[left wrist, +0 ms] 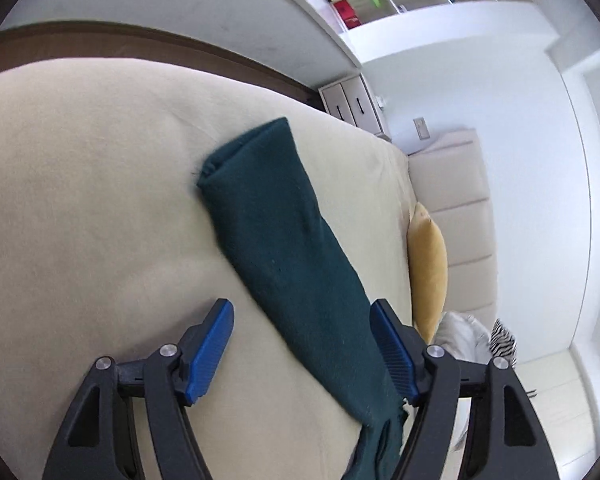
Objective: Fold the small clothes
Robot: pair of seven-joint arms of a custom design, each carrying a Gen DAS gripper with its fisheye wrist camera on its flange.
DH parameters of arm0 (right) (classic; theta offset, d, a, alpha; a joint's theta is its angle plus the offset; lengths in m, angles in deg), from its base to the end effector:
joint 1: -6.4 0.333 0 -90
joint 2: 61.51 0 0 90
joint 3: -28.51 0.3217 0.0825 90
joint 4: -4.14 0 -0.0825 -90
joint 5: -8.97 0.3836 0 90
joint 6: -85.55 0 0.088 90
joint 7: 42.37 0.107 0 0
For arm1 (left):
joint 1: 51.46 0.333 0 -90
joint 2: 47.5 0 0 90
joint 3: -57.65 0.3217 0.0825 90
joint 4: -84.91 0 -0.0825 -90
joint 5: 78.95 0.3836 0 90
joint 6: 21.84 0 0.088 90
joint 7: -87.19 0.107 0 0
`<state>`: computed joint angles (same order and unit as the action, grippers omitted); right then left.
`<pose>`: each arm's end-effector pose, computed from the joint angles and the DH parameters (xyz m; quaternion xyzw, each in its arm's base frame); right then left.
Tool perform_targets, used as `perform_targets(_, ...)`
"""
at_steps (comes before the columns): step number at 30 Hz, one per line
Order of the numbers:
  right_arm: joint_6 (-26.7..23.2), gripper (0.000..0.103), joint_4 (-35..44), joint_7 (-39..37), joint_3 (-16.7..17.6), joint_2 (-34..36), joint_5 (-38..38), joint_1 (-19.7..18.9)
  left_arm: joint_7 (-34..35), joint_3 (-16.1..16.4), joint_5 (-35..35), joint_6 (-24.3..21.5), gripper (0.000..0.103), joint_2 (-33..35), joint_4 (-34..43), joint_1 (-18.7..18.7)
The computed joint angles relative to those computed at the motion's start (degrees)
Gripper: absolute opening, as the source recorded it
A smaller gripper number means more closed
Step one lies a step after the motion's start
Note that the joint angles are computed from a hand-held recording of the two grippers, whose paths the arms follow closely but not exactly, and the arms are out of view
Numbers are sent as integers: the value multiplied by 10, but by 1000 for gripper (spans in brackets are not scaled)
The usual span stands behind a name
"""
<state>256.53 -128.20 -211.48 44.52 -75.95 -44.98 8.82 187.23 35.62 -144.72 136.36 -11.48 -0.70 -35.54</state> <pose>0.4579 0.2223 0.5300 -0.4315 0.7645 -0.1853 0.4415 0.7472 0.0203 0.3760 0.8100 -0.3078 0.4852 0.1172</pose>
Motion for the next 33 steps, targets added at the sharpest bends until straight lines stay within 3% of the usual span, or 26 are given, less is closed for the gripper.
perform_targets(2, -9, 82, -3, 1, -12, -3, 15, 20, -6, -9, -28, 5, 73, 18, 15, 9)
perform_targets(5, -7, 82, -3, 50, 5, 1, -19, 5, -18, -18, -58, 27, 73, 51, 53, 11)
perform_targets(7, -13, 82, -34, 49, -20, -35, -2, 35, -46, -19, -63, 46, 73, 75, 86, 7)
perform_targets(9, -5, 82, -46, 13, -12, -42, 42, 26, -75, -17, -50, 64, 73, 93, 111, 1)
perform_targets(11, 11, 82, -51, 28, 3, -40, 36, 4, -120, -1, -6, 70, 63, 104, 128, -12)
perform_targets(13, 26, 82, -57, 33, 18, -39, 39, -15, -151, 11, 43, 52, 27, 111, 138, -19)
perform_targets(15, 35, 82, -62, 64, 18, -39, 12, -20, -183, 15, 84, 41, 7, 114, 141, -33)
perform_targets(18, 63, 82, -84, 24, 87, -55, 70, -98, -196, 17, 142, 53, 8, 111, 153, -51)
perform_targets(23, 76, 81, -118, 12, 93, -81, 98, -112, -185, 16, 259, 33, 8, 101, 203, -89)
perform_targets(26, 98, 81, -142, 35, 128, -110, 103, -159, -157, 14, 344, -12, 8, 114, 274, -135)
perform_targets(29, 118, 81, -170, 35, 139, -137, 124, -179, -119, 34, 408, -52, 8, 123, 331, -206)
perform_targets(33, 139, 81, -210, 38, 154, -176, 156, -202, -100, 37, 495, -126, 8, 184, 446, -299)
